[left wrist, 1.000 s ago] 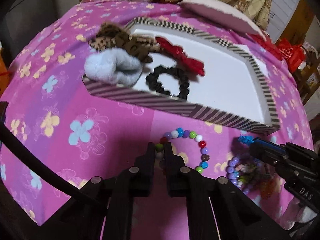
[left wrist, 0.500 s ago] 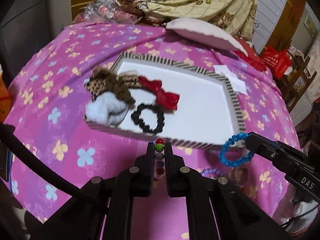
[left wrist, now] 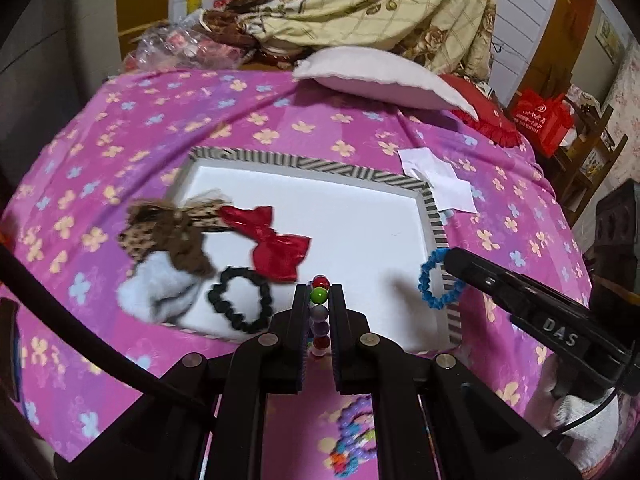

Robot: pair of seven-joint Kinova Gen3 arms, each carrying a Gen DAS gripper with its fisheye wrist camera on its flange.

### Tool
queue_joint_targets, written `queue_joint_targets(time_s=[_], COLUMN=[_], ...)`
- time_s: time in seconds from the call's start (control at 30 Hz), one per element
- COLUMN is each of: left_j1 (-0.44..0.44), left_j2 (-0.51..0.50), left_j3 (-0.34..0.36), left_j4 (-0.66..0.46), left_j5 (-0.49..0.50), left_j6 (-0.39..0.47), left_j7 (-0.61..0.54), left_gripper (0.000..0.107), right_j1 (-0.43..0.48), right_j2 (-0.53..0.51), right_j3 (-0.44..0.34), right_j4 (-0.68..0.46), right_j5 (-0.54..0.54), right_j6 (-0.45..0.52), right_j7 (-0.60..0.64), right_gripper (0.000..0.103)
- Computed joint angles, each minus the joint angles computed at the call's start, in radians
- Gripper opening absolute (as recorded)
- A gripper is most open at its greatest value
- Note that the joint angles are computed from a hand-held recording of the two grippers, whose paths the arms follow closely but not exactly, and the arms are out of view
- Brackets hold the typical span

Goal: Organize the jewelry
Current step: 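Carry both bracelets into the tray and open both tools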

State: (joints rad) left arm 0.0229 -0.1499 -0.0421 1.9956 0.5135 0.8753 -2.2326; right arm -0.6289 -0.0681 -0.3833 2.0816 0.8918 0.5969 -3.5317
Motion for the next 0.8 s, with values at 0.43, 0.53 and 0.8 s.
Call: queue_joint_targets(time_s=[0.43, 0.53, 0.8], left_j1=[-0.025, -0.032, -0.042], left_j2=[0.159, 0.164, 0.179], left_j3=[0.055, 0.057, 0.063], left_j4=[0.046, 0.054, 0.054], left_j5=[-0.117, -0.118, -0.106], left_j6=[-0.147, -0.163, -0.175], left_j7=[0.119, 0.110, 0.097], left_gripper=[0.031, 0.031, 0.031], right_j1=[-0.001, 0.005, -0.012], right_j2=[0.196, 0.241, 0.325], right_j3=[0.166, 0.191, 0.231], right_j4=[-0.108, -0.150, -0.229], right_j5=[-0.173, -0.251, -0.398], right_j6=[-0.109, -0.127, -0.158], right_j7=[0.278, 0.378, 0.572], right_gripper=[0.012, 0.012, 0.012])
